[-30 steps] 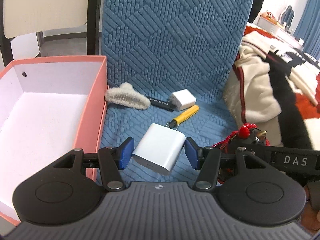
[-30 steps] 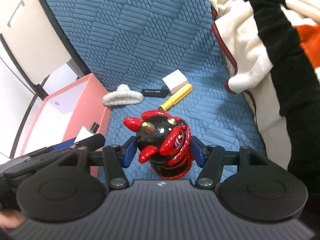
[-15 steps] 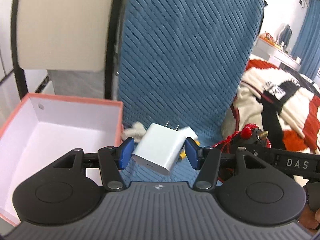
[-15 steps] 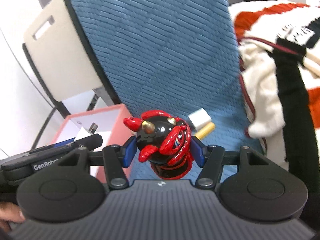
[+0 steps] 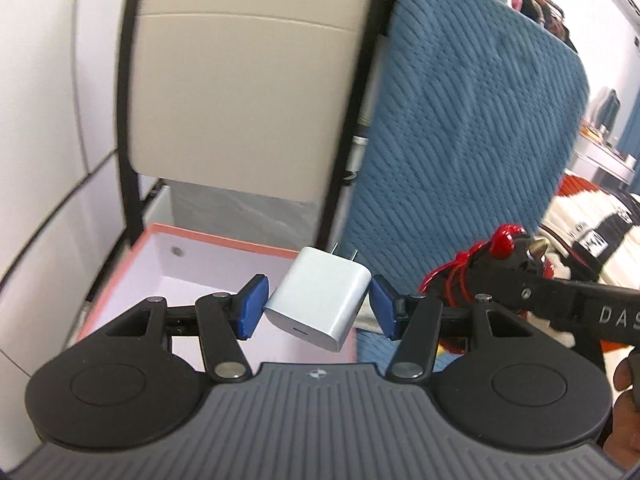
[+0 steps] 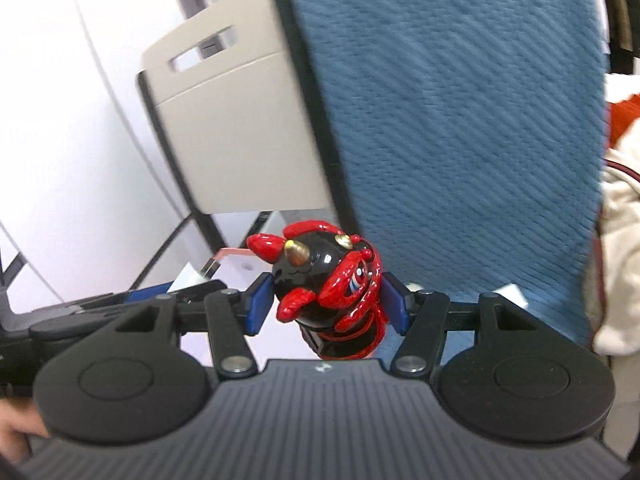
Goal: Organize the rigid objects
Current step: 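Carry charger and toy over the pink box and open both tools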
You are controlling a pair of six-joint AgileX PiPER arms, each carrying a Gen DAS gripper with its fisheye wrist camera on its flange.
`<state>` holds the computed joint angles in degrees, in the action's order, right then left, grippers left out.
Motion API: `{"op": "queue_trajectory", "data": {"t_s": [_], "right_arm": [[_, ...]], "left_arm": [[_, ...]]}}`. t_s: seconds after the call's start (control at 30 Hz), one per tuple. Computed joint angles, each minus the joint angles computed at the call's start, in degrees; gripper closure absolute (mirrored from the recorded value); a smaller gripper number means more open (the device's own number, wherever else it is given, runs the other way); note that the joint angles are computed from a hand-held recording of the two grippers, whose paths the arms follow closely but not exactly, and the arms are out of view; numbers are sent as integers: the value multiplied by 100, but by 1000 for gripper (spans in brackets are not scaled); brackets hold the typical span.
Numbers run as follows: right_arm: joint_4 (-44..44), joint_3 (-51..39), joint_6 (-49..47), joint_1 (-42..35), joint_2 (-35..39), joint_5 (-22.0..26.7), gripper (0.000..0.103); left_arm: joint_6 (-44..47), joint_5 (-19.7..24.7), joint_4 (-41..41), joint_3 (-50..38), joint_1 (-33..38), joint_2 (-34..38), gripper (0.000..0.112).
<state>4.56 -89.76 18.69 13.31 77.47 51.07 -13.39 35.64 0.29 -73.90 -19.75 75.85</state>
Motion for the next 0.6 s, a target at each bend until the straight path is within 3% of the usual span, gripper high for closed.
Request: {"op": "queue_trajectory", "data": {"t_s": [0.27, 0.6], "right_arm": [[-429, -737, 619, 1045, 821, 92, 42], [-446, -518, 862, 1440, 1638, 3, 42]], "left_arm": [[1443, 126, -1267, 318, 1268, -167, 50], [2907, 74, -2369, 926, 2320, 284, 50]]}}
